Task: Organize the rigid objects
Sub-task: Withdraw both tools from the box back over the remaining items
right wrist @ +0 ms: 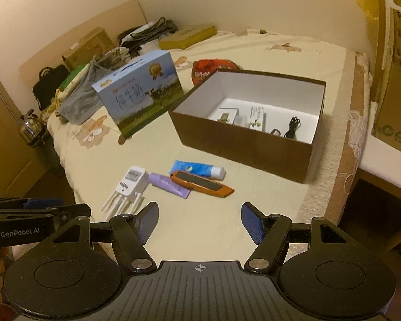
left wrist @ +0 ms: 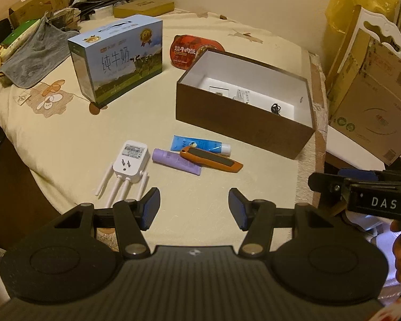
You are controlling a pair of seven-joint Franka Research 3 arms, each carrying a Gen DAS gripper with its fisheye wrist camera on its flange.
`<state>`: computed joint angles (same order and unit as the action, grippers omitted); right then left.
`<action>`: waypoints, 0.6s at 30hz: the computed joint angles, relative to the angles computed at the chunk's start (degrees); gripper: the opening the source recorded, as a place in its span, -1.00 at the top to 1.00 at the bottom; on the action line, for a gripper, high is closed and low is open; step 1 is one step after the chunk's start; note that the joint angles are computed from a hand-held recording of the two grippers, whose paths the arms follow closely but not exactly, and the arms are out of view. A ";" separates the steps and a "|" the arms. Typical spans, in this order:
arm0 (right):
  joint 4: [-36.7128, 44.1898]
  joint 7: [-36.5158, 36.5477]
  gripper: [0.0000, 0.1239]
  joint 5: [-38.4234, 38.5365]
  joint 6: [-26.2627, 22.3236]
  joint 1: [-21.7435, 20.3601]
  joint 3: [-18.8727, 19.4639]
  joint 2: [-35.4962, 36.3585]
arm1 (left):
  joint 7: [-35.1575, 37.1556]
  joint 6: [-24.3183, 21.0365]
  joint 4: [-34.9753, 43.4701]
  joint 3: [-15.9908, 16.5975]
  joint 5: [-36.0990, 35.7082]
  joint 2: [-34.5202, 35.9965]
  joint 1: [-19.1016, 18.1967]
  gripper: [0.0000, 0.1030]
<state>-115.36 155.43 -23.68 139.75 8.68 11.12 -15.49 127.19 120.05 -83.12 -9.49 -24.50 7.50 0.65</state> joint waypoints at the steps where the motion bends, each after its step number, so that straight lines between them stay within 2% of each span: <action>1: -0.09 0.05 -0.06 0.00 0.23 -0.03 -0.06 0.13 | 0.21 0.30 -0.13 -0.01 -0.34 0.11 0.06 -0.02; 10: 0.02 -0.31 -0.06 0.41 1.37 0.16 -1.10 2.47 | 0.81 2.33 -0.56 -0.39 -0.63 1.88 0.27 -0.02; 18: 2.63 -2.31 -0.06 -0.22 3.03 1.10 -2.92 7.41 | -1.10 3.71 2.38 -1.09 2.44 6.25 0.38 -0.02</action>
